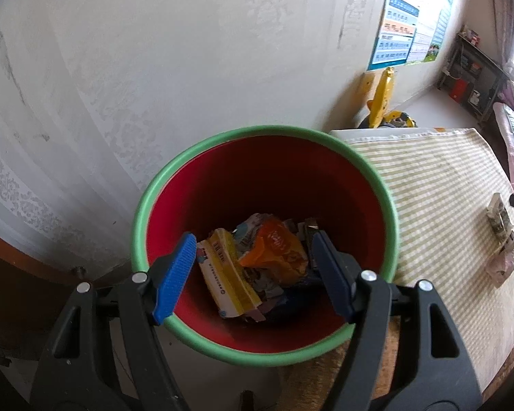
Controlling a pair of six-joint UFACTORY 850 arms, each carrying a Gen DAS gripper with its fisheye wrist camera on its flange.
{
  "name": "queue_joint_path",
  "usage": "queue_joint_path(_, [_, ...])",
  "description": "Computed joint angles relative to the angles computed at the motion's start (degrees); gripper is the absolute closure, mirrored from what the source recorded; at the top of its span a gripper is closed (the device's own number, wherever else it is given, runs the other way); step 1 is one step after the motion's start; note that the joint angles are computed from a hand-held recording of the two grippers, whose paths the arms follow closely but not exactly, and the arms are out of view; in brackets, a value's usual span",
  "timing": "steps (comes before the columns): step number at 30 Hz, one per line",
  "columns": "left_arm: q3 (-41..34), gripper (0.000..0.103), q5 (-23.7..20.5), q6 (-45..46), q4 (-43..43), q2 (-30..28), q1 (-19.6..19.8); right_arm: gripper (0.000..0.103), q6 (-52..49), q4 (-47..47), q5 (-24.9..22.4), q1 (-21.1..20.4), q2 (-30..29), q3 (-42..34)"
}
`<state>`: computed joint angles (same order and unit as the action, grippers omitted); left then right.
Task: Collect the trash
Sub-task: 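Grasp the pink wrapper with the left gripper while the right gripper grasps the white printed wrapper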
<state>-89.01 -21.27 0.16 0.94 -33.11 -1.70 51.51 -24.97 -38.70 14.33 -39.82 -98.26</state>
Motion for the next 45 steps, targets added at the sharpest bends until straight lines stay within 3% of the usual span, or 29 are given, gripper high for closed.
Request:
queue_joint_path(2, [0.27,0.036,0.06,0.93,-0.13,0.39,-0.75,0.027,-8.55,5.98,-4.67,-1.94,-3.38,-3.28])
queue_joint_path(4, [0.45,0.036,-0.03,2.34,-0.56,0.79,-1.49,0.028,-10.97,5.68,-5.72,-2.59,-4.68,-3.73])
queue_joint_path(5, [0.63,0.036,0.02,3.23,-0.86,1.03,-1.91,0.035,-11.99,6.31,-4.84,-2.94,-4.56,-2.97])
queue_joint_path(6, [0.91,0.036,0.16,4.52,-1.32,1.38,-2.44,0.052,-12.58,7.62,-3.31,-3.30,-4.19,-2.12])
queue_joint_path(10, [1.69,0.036,0.37,12.71,-6.30,2.35,-4.46,0.056,-10.08,9.41,5.50,-4.17,1.09,5.21])
queue_joint_path(15, [2.25,0.036,-0.36,26.58,-16.49,3.12,-7.55,0.056,1.69,0.19,12.70,-4.51,9.85,14.96])
queue_joint_path(20, [1.90,0.033,-3.40,42.34,-27.56,2.84,-11.43,0.056,7.81,-1.06,17.52,-4.52,19.28,27.18])
queue_joint_path(23, [0.66,0.030,-5.71,47.45,-30.83,1.58,-13.82,0.055,12.51,-3.95,17.44,-3.04,23.08,32.80])
queue_joint_path(31, [-8.81,0.030,-12.11,45.39,-30.77,-5.52,-19.65,0.055,18.94,-2.95,19.86,-0.04,28.47,41.97])
queue_joint_path(35, [-14.70,0.030,-13.45,37.28,-24.40,-10.30,-22.42,0.053,20.78,-5.26,20.53,0.65,29.85,43.01])
queue_joint_path(41, [-23.89,0.031,-19.63,25.75,-13.92,-17.58,-24.38,0.053,23.36,-6.70,23.18,0.32,31.61,45.23])
queue_joint_path(42, [-24.28,0.041,-20.37,25.01,-13.33,-17.96,-24.35,0.053,24.07,-6.99,23.61,0.15,31.91,45.58])
queue_joint_path(43, [-25.16,0.059,-21.56,24.06,-12.77,-18.62,-24.27,0.053,24.49,-7.09,24.02,-0.05,32.16,45.88])
queue_joint_path(45, [-24.48,0.064,-20.58,22.73,-11.71,-18.37,-24.16,0.049,25.68,-7.45,24.90,-0.49,32.71,46.56])
